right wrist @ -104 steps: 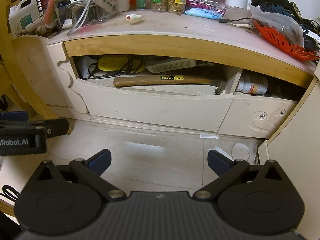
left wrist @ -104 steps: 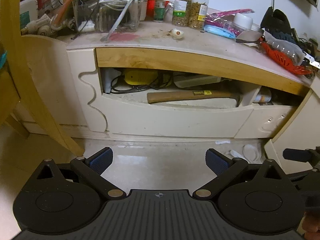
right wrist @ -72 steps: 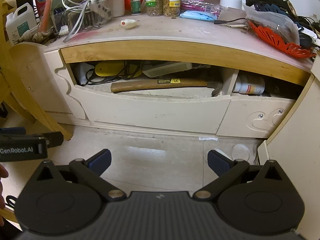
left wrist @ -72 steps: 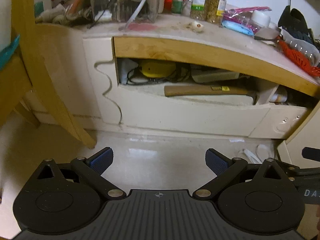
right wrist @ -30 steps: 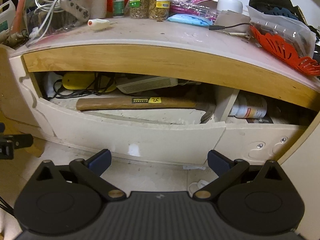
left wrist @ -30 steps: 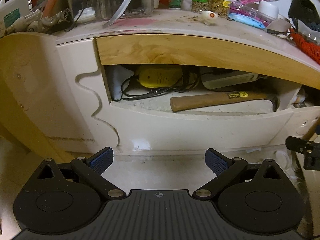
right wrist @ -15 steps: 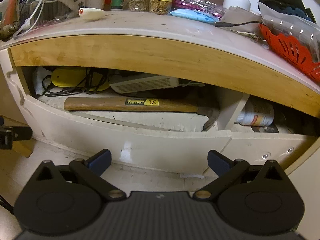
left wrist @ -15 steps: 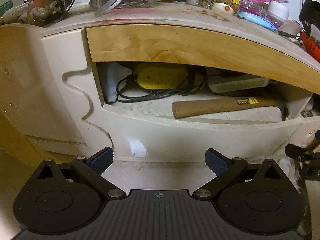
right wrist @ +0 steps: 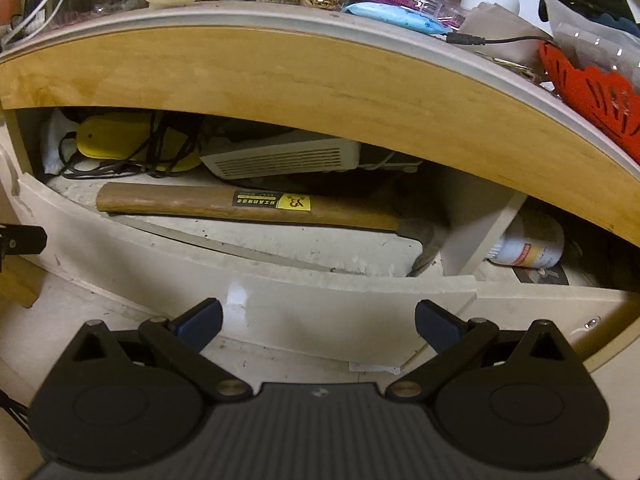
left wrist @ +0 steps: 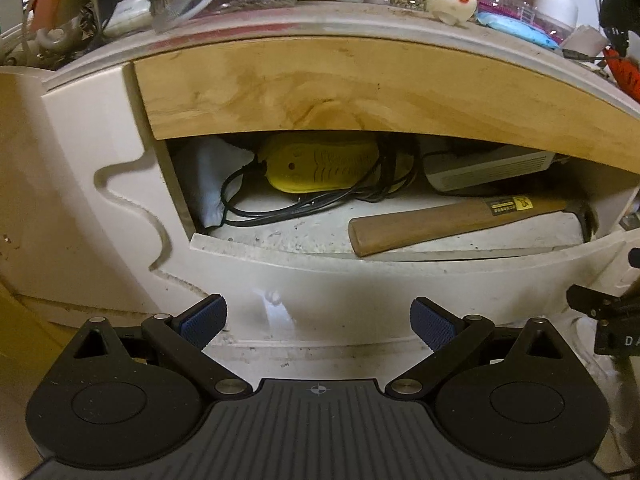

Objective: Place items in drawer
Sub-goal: 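Close both grippers on the white drawer's front edge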

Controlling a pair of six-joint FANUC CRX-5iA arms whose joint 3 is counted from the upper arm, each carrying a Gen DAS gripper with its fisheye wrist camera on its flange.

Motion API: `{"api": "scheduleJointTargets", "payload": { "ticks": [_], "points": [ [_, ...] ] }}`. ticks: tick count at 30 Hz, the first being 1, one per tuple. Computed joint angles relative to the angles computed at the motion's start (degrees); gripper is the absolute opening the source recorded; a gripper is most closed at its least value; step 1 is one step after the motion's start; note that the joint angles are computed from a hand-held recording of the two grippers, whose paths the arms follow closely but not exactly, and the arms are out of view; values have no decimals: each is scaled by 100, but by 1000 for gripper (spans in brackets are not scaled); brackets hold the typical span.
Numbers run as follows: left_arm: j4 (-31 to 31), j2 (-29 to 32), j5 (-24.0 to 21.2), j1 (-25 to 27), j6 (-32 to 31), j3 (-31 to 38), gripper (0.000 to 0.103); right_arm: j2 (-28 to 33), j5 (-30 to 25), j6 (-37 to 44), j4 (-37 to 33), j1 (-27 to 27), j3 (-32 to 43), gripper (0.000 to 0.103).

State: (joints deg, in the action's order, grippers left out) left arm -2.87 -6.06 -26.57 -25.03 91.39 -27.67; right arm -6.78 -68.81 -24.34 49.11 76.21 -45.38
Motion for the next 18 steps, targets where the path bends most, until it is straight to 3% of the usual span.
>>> {"api": "scheduleJointTargets", "payload": {
  "ticks": [12,18],
  "points": [
    [335,371,282,99,-504,28,100,208,423,144,207,-486,-134,103],
    [-76,420,174,-17,-533,164,92,225,514,277,252,-542,-157,103]
  ]
}}
